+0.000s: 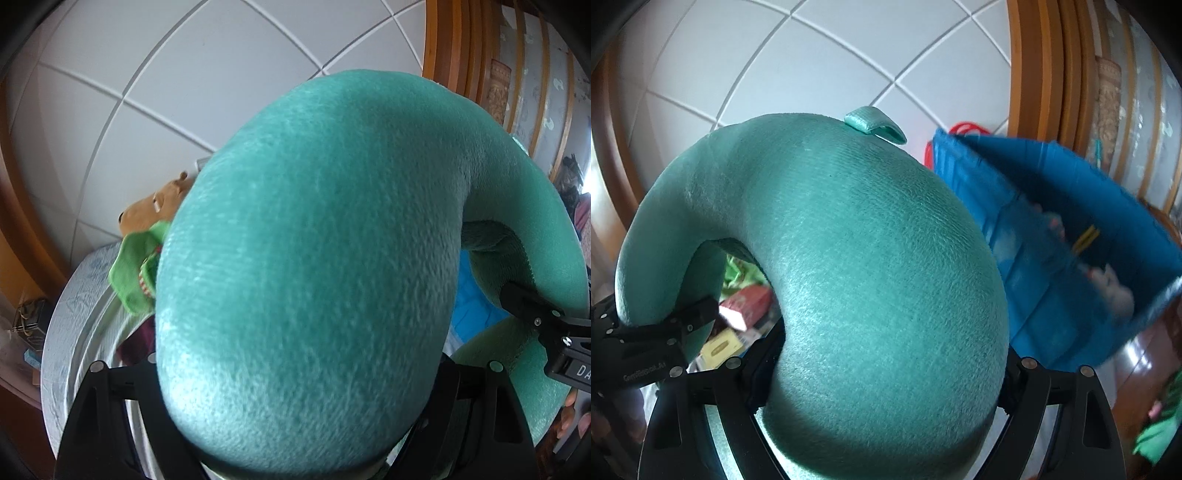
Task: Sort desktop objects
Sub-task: 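Lift the teal neck pillow with both grippers toward the blue crate, then lower the teal pillow into the blue crate and open both grippers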
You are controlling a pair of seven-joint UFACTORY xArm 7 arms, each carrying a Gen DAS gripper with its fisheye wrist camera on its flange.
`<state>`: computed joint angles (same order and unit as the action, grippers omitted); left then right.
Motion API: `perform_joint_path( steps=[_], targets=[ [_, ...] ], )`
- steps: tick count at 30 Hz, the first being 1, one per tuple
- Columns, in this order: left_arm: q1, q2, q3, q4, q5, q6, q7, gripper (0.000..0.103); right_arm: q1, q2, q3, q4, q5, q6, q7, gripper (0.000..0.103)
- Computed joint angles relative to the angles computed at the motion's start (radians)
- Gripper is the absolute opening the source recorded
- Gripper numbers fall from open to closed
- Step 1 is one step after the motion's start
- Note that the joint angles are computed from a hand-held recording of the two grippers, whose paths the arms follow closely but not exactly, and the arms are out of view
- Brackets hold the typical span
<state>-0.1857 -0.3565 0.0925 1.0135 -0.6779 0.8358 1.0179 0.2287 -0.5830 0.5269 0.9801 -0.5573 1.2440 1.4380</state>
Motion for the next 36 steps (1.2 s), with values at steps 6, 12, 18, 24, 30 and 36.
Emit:
perform_joint_path(
  steps=[6, 12, 18, 24, 30, 36],
  targets=[
    [-0.074, -0.042, -0.139, 0.04, 0.041, -0.138, -0.252, 0.085, -0.005, -0.235, -0.174, -0.085, -0.04, -0.065, -0.257, 0.09],
    [-0.148, 0.012, -0.314, 0.165, 0.202, -0.219, -0.571, 0.086, -0.052, -0.461, -0.36, -0.13, -0.074, -0.067, -0.531, 0.09],
    [-0.22, 0.15, -0.451, 0.288, 0.405, -0.239, -0.803, 0.087, -0.141, -0.63, -0.535, -0.211, -0.097, -0.075, -0.705, 0.09],
    [-0.323, 0.331, -0.504, 0.403, 0.602, -0.183, -0.972, 0.087, -0.249, -0.722, -0.685, -0.283, -0.088, -0.057, -0.84, 0.09],
    [-0.44, 0.505, -0.459, 0.541, 0.717, -0.05, -1.064, 0.087, -0.336, -0.735, -0.794, -0.351, -0.051, -0.079, -0.93, 0.09],
    [-0.53, 0.621, -0.399, 0.679, 0.762, 0.096, -1.102, 0.09, -0.394, -0.689, -0.903, -0.373, 0.007, -0.129, -1.023, 0.09]
  ],
)
